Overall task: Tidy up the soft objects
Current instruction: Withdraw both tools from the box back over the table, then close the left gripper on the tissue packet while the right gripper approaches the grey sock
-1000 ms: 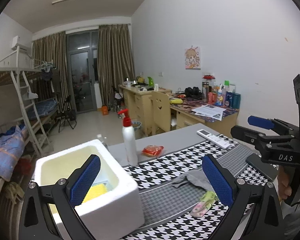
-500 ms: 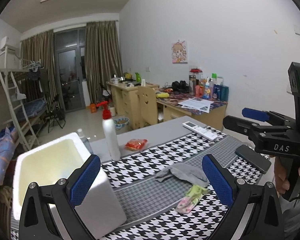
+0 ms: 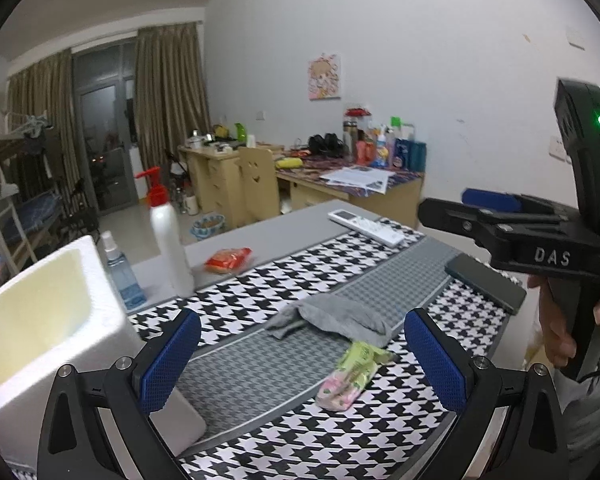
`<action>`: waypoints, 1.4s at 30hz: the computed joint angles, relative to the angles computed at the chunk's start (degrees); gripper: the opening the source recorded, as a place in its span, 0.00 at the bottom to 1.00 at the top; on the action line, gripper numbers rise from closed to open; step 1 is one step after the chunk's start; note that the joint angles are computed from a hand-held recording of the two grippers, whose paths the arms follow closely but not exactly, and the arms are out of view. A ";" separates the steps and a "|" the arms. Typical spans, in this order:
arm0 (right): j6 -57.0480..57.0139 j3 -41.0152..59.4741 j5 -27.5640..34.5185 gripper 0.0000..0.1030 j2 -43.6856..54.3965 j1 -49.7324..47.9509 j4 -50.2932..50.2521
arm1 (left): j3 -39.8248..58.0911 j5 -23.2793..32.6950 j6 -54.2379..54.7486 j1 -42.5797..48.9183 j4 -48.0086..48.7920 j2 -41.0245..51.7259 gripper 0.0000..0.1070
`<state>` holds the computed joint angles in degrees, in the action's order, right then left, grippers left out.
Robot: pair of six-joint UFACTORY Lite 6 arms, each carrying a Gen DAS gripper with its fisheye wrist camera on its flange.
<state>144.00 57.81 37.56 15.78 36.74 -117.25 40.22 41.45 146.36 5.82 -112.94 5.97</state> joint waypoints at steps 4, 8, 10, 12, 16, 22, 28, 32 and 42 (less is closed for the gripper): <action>-0.24 0.07 -0.14 0.88 1.03 -0.57 -0.15 | 0.67 -0.41 1.28 -1.13 -0.21 2.39 0.95; 0.97 0.28 -1.16 0.88 2.23 -1.79 -1.54 | 2.09 -2.16 2.24 -2.92 -1.68 6.21 0.95; 2.23 0.51 -2.10 0.88 2.84 -2.57 -2.47 | 3.02 -2.84 2.35 -3.60 -2.26 8.07 0.95; 2.43 1.03 -3.06 0.88 3.50 -3.05 -2.72 | 3.97 -3.21 3.01 -4.37 -2.98 9.93 0.95; 2.78 1.63 -4.07 0.88 4.97 -3.85 -3.70 | 6.65 -3.89 2.39 -5.37 -2.36 14.03 0.95; 2.64 3.42 -6.58 0.88 7.29 -5.83 -4.36 | 8.71 -6.26 3.72 -7.71 -1.83 17.84 0.95; 3.31 5.18 -8.40 0.88 9.48 -6.83 -6.25 | 11.60 -7.97 4.60 -9.04 -2.76 21.79 0.89; 3.76 5.97 -9.37 0.88 10.81 -7.79 -6.82 | 13.18 -9.60 6.05 -10.46 -3.80 24.05 0.81; 7.03 7.75 -11.96 0.88 13.17 -9.14 -10.84 | 15.92 -11.48 2.92 -11.46 -0.35 26.52 0.69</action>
